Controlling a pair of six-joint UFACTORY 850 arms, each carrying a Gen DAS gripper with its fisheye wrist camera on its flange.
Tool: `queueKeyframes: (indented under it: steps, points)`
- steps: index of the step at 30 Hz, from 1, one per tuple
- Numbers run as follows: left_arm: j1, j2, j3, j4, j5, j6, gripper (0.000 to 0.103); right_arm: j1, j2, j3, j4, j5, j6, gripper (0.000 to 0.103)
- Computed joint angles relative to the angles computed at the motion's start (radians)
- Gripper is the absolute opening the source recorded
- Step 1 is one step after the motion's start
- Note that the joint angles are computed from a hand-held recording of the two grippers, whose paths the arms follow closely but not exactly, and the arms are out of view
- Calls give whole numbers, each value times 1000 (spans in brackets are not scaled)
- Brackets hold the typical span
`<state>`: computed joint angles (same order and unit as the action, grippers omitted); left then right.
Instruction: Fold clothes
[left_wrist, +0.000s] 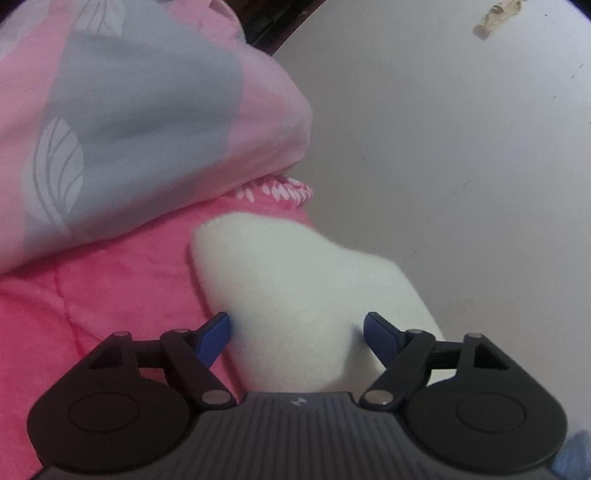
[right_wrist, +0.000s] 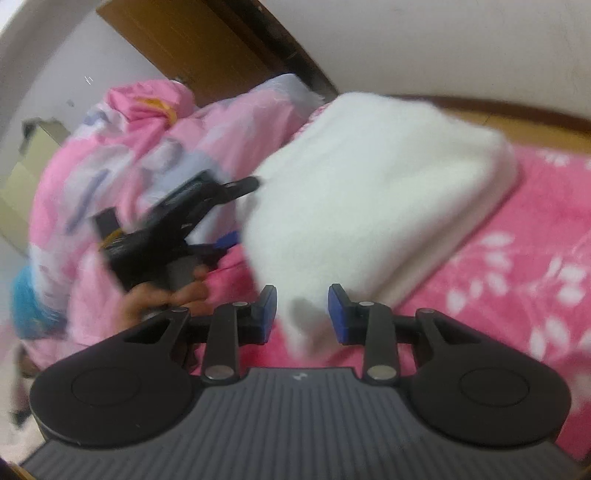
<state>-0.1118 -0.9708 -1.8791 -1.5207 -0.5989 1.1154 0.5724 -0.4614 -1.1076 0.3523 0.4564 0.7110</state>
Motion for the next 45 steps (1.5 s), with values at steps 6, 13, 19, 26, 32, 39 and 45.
queueKeyframes:
  steps: [6, 13, 19, 26, 32, 39, 45]
  points:
    - [11, -23, -20, 40, -47, -116, 93, 36, -26, -22, -83, -100, 21, 32]
    - [-2, -74, -122, 64, -8, -168, 63, 63, -92, -44, 90, -38, -61, 28]
    - [-2, -94, -152, 20, 64, -144, 62, 67, -102, -25, 76, 21, -20, 23]
    - [23, 26, 17, -6, 72, -30, 86, 98, -86, -21, 228, 14, -203, 26]
    - [58, 242, 280, -48, 30, 275, 95, 229, 32, 109, 602, 44, -567, 29]
    - [117, 603, 676, -85, 21, 624, 100, 466, 180, 176, 1125, 289, -1029, 51]
    - [192, 918, 978, -109, 55, 871, 102, 620, 145, 73, 1308, 443, -1219, 78]
